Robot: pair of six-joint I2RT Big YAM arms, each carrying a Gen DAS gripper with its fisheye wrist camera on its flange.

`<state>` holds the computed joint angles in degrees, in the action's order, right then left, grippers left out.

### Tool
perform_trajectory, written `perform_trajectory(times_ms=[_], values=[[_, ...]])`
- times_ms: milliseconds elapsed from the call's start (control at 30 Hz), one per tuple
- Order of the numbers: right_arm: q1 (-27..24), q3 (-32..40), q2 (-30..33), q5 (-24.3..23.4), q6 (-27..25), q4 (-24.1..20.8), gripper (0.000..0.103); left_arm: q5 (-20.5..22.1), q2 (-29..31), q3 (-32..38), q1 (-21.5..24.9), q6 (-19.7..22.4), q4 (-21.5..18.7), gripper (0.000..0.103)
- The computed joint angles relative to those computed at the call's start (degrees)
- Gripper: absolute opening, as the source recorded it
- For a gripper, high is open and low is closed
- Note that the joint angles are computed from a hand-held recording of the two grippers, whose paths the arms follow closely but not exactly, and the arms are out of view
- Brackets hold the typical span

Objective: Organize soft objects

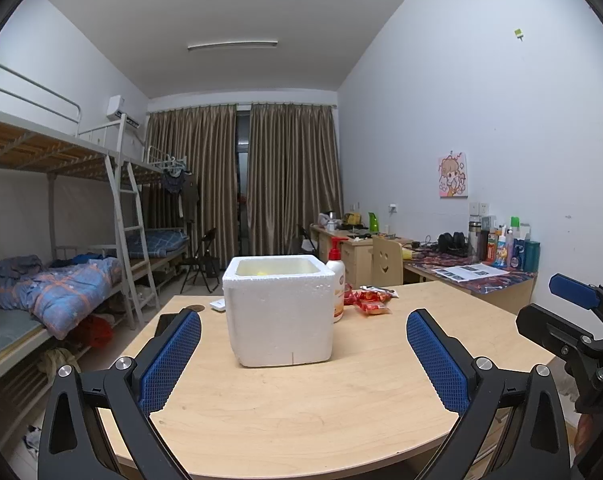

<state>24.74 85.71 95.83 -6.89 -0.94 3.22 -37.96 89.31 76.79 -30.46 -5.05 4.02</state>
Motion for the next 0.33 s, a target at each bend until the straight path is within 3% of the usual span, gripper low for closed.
perform_trajectory(times_ms=[333], values=[[0.16,-0.10,-0.01,0.34,0.14,-0.04,0.103,0.17,-0.13,-0.17,0.14,0.04,0.03,0.103]])
